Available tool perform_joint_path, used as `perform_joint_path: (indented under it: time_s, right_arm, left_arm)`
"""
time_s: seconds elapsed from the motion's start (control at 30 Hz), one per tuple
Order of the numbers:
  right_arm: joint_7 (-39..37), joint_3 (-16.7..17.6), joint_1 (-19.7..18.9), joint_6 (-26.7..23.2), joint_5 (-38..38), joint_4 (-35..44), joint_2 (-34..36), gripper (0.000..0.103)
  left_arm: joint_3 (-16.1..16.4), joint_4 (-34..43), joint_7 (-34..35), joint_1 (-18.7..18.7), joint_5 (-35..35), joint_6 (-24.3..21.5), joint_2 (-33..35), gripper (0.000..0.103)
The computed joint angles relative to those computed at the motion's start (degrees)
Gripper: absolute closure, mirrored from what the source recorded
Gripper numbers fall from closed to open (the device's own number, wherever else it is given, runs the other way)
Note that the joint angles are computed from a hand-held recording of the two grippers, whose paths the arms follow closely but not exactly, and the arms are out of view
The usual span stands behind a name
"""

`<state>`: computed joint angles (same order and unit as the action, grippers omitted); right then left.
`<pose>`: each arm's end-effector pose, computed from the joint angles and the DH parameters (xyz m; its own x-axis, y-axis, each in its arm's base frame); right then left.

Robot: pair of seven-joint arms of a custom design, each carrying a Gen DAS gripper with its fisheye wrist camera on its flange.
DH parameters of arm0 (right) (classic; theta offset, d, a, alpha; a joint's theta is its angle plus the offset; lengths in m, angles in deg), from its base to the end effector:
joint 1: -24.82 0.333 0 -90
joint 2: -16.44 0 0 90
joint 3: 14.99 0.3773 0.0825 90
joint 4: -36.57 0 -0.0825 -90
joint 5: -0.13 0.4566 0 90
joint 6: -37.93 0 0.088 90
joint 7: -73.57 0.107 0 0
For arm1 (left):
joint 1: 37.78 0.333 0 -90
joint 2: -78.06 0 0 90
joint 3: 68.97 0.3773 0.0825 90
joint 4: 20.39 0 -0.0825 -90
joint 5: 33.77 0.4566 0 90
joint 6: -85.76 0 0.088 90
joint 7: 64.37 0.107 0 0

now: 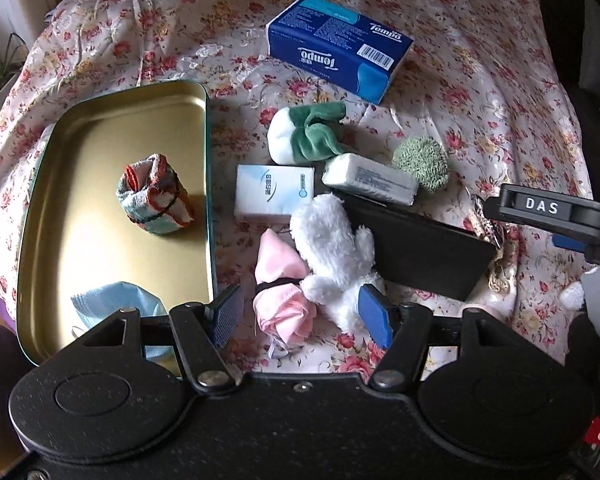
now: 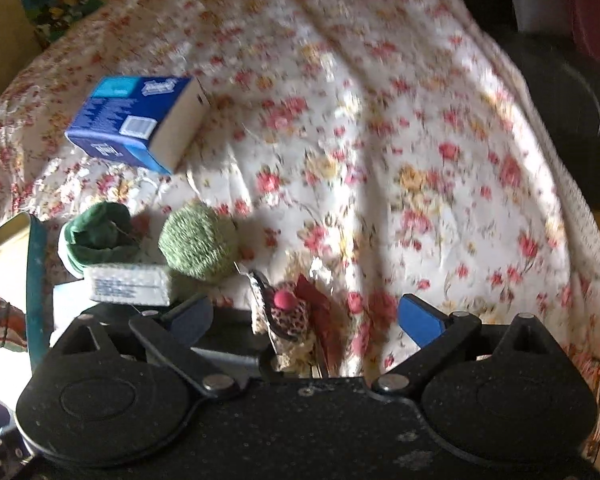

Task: Organize soft objects
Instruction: 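Reach the right gripper to the pink leopard pouch and grasp it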

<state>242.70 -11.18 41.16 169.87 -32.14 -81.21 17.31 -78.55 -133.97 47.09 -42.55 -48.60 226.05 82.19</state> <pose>0.6049 0.2100 0.4814 -0.6307 -0.7745 -0.0490 -0.6626 0.5702 -0.4856 0.6537 -0.1651 0.4998 -0.4560 -0.8854 0.0901 -0.8227 0.3808 -0.4220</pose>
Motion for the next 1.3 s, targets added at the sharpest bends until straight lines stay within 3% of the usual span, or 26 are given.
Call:
perform_joint_path:
  time_s: [0.4,0.5,0.57,0.7,0.77,1.1,1.3]
  right_arm:
    - [-5.3,-1.1,-0.1,-0.2,9.2,2.7,3.9,0.022]
    - [-5.3,-1.3,0.0,-0.2,9.7,3.1,4.3,0.036]
    - [-4.5,-1.5,0.1,-0.2,9.6,2.8,4.1,0.054]
    - [-1.5,-1.6,0.2,0.4,7.5,1.5,2.7,0.062]
    - [0.7,-1.5,0.2,1.1,5.7,0.7,1.9,0.077]
    - [8.5,-0.7,-0.9,4.5,0.1,-2.0,-0.7,0.077]
    - [9.9,-0.1,0.2,-5.9,-5.7,3.7,2.9,0.076]
  left_arm:
    - [0.2,-0.1,0.1,0.3,-0.3,-0.5,-0.3,0.043]
    - [0.2,-0.3,0.4,0.3,-0.6,-0.4,-0.5,0.043]
    - [0.3,-0.2,0.6,0.4,-0.9,-0.3,-0.6,0.043]
    - [0.4,-0.1,0.1,0.4,-0.7,-0.3,-0.4,0.043]
    - [0.4,0.0,-0.1,0.5,-0.6,-0.3,-0.3,0.043]
    - [0.3,0.5,-1.6,0.4,0.7,-0.7,0.3,0.043]
    - [0.0,0.5,-1.2,0.2,1.0,-1.1,0.5,0.043]
